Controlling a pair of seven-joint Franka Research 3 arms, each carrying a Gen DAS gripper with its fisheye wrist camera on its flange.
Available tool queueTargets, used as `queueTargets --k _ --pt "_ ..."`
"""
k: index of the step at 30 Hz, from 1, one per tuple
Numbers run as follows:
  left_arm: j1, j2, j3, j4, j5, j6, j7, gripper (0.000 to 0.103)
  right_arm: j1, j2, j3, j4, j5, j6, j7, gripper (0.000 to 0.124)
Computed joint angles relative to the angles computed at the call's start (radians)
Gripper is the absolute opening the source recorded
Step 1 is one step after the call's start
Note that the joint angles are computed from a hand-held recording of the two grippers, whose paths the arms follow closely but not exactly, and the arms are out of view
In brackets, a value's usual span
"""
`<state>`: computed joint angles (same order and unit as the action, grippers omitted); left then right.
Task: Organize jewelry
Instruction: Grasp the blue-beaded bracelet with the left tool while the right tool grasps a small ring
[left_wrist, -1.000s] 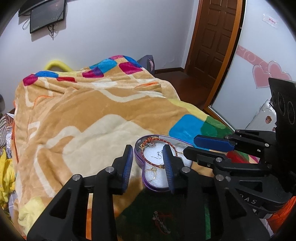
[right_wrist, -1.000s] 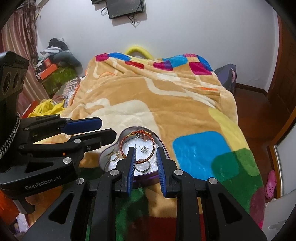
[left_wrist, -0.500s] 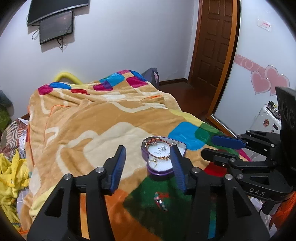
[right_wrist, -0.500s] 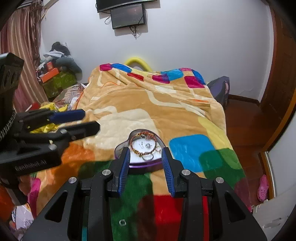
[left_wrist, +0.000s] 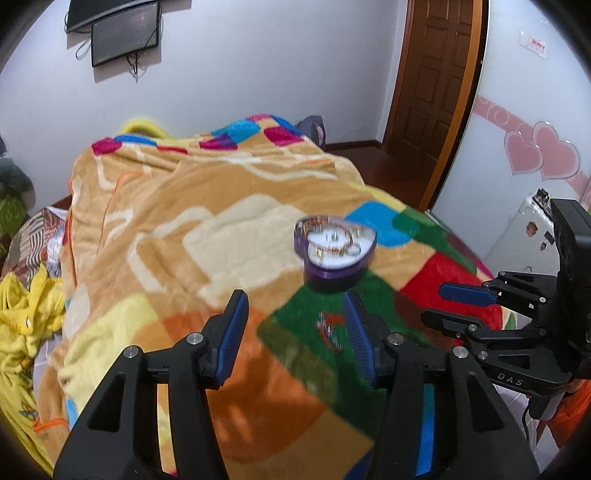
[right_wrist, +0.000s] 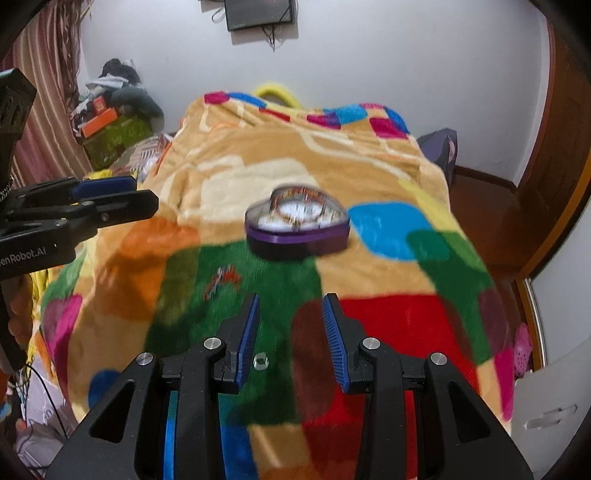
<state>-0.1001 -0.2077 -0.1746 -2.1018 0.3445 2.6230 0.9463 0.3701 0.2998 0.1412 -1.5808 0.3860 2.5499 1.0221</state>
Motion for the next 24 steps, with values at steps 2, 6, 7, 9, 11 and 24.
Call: queueTargets --k 2,6,7,9,11,24 --pt "-0.005 -0.009 0.002 -0.02 -0.015 -0.004 0.003 0.052 -0.001 -0.013 0.001 -0.028 0.002 0.0 -0.005 0.032" --pt "-0.014 -0.025 0.002 -0.057 -0.038 -0.004 0.004 0.052 0.001 -0.029 0.003 -0.067 0.006 0.004 -0.016 0.032" --pt "-0.017 -0.029 0.004 -0.067 -0.048 -0.002 0.006 0.052 0.003 -0.031 0.002 -0.074 0.004 0.006 -0.015 0.032" --pt "-0.021 -0.03 0.003 -0.076 -0.058 -0.001 0.008 0.052 0.003 -0.032 0.002 -0.079 0.006 0.002 -0.016 0.032" --pt "-0.027 -0.03 0.004 -0.083 -0.069 -0.001 0.015 0.052 0.005 -0.026 0.0 -0.077 0.003 -0.004 -0.007 0.032" --pt "-0.054 0.028 0.014 -0.058 -0.167 -0.003 0.099 0.043 0.003 -0.041 0.011 -0.118 0.028 0.024 -0.08 0.01"
